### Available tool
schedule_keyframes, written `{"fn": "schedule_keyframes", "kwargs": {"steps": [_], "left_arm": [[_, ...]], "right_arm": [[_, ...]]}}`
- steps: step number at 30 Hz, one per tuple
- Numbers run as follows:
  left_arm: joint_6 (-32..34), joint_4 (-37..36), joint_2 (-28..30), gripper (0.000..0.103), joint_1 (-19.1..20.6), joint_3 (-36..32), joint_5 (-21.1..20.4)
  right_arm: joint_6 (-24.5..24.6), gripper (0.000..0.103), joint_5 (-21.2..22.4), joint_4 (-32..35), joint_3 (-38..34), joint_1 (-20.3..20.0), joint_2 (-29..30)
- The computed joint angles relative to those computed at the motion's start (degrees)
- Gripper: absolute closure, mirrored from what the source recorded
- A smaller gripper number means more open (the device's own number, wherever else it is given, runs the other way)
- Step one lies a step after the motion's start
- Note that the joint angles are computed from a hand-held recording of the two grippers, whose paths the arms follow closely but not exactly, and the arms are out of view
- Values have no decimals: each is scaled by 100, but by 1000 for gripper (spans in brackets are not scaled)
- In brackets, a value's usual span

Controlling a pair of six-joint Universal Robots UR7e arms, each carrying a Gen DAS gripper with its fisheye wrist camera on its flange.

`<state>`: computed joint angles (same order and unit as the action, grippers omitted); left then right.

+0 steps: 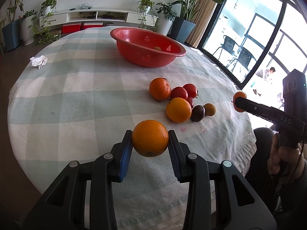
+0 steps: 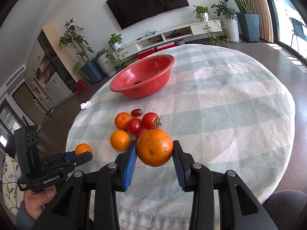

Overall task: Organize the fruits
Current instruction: 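Carry both oranges over the red bowl and open the left gripper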

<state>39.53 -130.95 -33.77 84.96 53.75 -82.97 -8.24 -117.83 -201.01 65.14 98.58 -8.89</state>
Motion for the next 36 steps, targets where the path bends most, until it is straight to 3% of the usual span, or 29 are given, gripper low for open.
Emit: {"fn": "schedule_keyframes", "kwargs": {"steps": [13, 36], "left_arm": [[-183, 242, 71, 69, 45, -237, -207], [-149, 219, 61, 69, 43, -207, -210]], "right_arm": [[-24, 63, -127, -543, 264, -118, -283], [-5, 63, -116, -537, 277, -143, -276]]}}
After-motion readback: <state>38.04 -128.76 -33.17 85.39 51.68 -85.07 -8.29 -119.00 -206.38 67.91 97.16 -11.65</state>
